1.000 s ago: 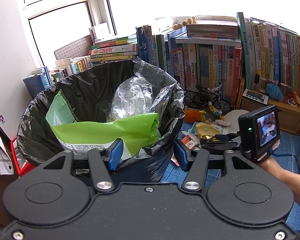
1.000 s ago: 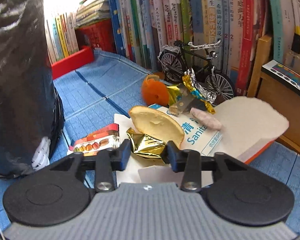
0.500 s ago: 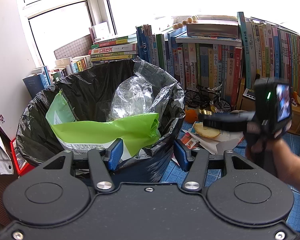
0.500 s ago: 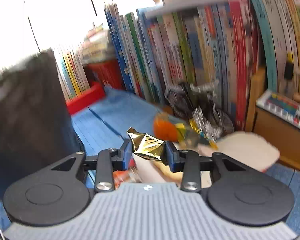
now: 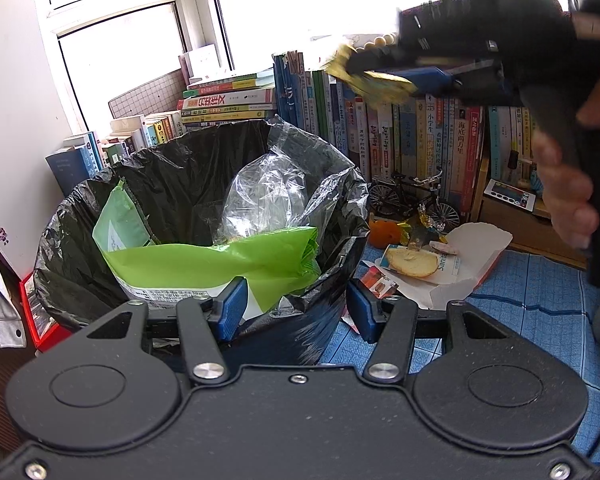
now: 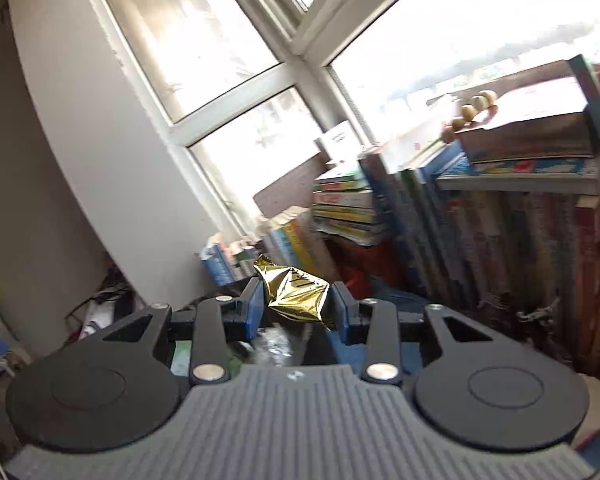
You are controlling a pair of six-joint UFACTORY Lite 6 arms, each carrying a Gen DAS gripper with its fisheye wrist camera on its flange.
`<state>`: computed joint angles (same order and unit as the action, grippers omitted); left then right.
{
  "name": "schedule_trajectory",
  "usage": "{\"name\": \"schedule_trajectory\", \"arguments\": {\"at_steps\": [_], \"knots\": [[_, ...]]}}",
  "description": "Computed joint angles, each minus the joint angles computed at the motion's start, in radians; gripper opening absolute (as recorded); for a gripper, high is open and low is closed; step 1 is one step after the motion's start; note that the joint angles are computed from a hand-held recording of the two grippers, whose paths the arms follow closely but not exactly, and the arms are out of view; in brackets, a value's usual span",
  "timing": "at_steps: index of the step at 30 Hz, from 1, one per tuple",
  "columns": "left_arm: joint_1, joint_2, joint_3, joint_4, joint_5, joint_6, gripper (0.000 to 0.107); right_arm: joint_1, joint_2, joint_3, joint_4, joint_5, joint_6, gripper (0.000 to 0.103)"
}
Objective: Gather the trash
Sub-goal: 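Carry the gold foil wrapper over the bin and release it inside, then lower the left gripper to the white crumpled tissue on the floor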
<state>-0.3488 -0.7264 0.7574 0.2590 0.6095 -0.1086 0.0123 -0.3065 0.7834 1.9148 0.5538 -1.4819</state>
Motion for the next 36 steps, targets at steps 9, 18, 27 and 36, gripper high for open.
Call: {"name": "schedule_trajectory", "arguments": {"at_steps": [9,18,27,36], "knots": [[-0.012,-0.043,-0.011,-0.001,0.017,0.005,0.052,0.132,0.218,0.268,-0.227,0.058,0.181,0.048],[-0.072,-0.083,-0.002,0.026,0.062,-0.053,0.062,0.076,0.198,0.221,-0.237,0.117,0.2,0.069],[-0.266,-0.146,0.003,0.191,0.145,-0.267,0.066,0.001,0.056,0.115,-0.218,0.113,0.142,0.081],[-0.56,-0.175,-0.07,0.408,0.253,-0.582,0.066,-0.014,0.014,0.071,-0.286,-0.058,0.176,0.082]]}}
